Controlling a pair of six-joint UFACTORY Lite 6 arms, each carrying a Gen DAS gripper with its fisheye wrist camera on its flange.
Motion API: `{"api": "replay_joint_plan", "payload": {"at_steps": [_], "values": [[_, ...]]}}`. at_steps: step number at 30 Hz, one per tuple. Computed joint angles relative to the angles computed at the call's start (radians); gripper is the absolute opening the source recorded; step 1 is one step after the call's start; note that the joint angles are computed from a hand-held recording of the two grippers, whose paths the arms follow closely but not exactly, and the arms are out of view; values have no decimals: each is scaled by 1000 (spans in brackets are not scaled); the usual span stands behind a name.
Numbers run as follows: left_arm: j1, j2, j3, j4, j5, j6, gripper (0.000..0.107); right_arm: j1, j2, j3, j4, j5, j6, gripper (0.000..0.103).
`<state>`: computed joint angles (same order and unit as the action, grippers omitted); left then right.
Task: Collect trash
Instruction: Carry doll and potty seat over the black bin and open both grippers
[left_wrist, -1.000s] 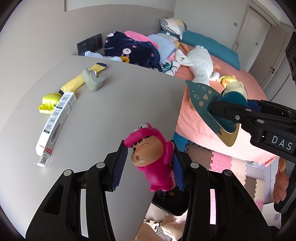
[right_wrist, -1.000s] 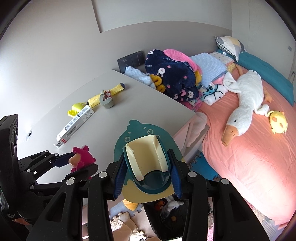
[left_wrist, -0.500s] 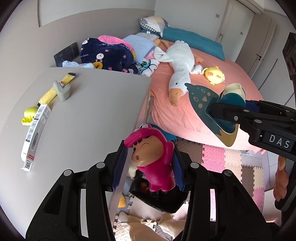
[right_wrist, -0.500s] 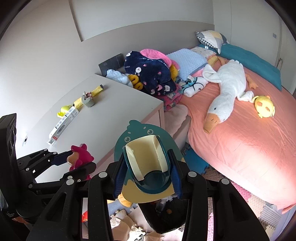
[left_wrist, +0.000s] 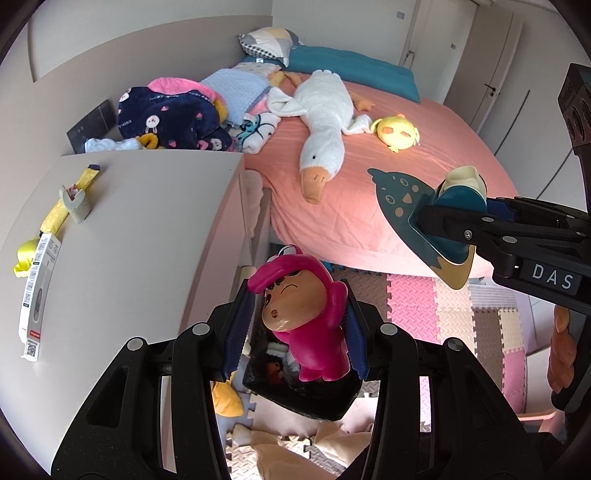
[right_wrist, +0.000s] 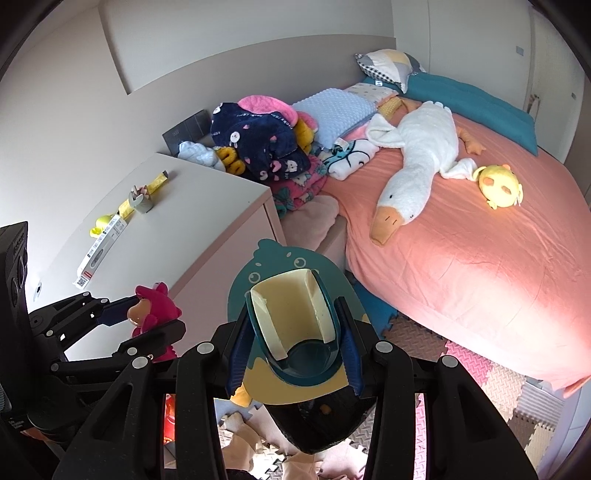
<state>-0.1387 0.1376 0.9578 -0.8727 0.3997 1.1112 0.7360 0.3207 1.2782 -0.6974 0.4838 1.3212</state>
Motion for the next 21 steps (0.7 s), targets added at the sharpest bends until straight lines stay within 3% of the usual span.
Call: {"api": "replay_joint_plan", "payload": {"at_steps": [9,10,11,12,13,21], "values": [[-65,20,18,51,10,-33,46,-37,-79,-99,22,-15,16,46],[-70,24,21,72,-1,-54,55,-43,-82,-103,30,-18,18,61],[-77,18,14,101,-28,-93,85,-42,-83,-103,5,-2,59,72],[-81,3,-1,131,-67,-138,99,-35,-93,-111,-53,20,133,86],[-75,-11,-12,122,-91,-141,97,-27,-101,-118,-99,40,188,86],[31,28,41,113,-3,-160,97,-38,-78,-89,-100,41,186,86]]}}
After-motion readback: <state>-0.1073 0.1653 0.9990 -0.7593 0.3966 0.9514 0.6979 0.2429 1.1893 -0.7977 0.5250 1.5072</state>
